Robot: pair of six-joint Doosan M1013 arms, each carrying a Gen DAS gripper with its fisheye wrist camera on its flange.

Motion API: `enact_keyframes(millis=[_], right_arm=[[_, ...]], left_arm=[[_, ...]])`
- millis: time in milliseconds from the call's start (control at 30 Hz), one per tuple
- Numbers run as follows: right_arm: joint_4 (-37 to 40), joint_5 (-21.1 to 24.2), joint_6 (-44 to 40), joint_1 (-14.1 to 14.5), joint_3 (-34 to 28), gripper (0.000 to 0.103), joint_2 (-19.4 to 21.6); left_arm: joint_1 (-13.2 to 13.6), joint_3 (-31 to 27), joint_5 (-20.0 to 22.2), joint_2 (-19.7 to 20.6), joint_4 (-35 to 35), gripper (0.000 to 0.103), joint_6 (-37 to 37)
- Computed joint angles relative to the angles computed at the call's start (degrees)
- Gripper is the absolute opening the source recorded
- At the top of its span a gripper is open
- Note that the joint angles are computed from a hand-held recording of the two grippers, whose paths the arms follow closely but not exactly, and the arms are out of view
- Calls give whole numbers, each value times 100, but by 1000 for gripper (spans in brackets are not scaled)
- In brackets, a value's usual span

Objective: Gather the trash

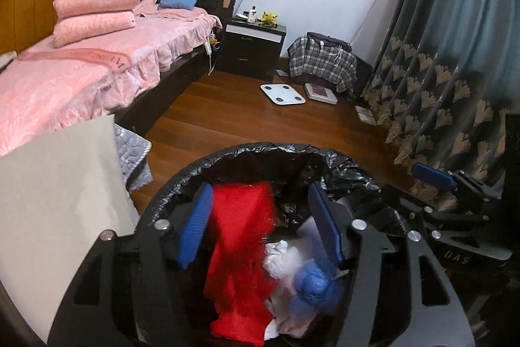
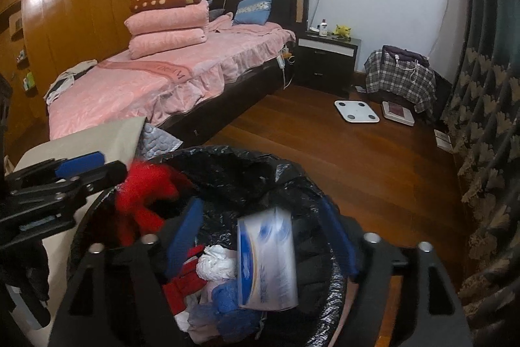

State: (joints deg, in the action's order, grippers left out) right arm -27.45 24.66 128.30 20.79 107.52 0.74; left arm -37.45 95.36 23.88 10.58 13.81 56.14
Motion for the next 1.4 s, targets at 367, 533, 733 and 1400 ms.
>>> enact_keyframes(millis=[367,533,733,1400], right_arm=[[-582,54,532,100,55,97,-149],[-350,0,346,162,92,97,-295],[135,11,-11,318,100,97,-472],[192,11,-209,966,37,97,-967]], left_arm=[[-72,204,62,-326,1396,90,-1412],[-129,319,387,-567,1881,93,-1860],[-320,495,1006,-880,2568,94,-2541],[-1016,869,2104,-1711,3845,94,-3626]])
